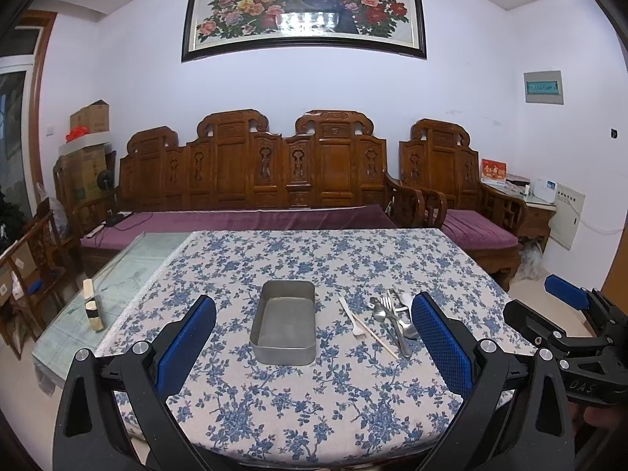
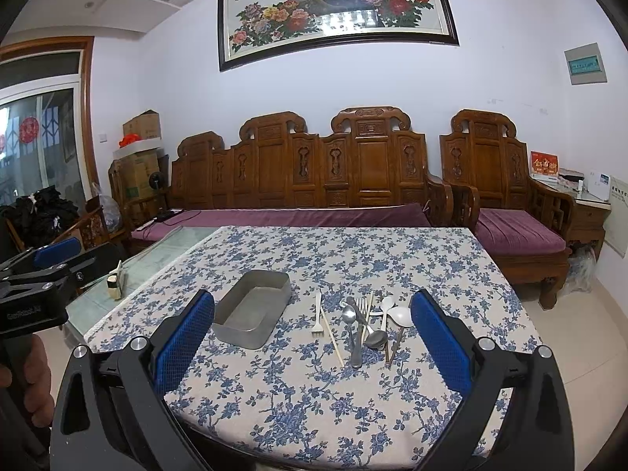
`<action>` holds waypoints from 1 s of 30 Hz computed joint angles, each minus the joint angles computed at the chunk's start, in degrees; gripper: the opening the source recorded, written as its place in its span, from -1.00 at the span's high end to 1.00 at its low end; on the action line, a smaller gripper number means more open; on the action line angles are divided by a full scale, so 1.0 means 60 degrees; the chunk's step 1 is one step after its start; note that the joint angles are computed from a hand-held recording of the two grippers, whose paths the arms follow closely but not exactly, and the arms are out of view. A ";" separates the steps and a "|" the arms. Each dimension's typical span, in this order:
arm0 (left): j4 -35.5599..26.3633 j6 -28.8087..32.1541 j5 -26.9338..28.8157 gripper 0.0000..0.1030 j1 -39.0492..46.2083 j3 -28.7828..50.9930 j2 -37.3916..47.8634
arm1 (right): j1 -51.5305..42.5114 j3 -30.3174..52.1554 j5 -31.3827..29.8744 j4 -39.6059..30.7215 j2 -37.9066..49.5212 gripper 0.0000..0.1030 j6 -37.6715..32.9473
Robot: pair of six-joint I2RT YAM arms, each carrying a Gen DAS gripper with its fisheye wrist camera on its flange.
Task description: Organize utensils
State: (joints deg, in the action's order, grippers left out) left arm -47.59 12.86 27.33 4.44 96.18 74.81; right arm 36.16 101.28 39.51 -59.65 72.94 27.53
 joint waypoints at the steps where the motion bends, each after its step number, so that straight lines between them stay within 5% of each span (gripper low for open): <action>1: -0.0002 -0.0003 -0.0006 -0.88 -0.0014 -0.0001 0.0002 | 0.0047 0.0036 0.0024 -0.0039 0.0019 -0.95 0.0035; 30: -0.0069 0.0042 -0.0104 -0.88 -0.0090 0.0036 -0.0019 | 0.0198 0.0271 0.0160 -0.0240 0.0101 -0.95 0.0148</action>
State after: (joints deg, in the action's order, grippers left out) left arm -48.01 13.11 26.71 3.90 96.40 74.70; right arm 37.35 102.90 40.47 -61.09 73.55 28.41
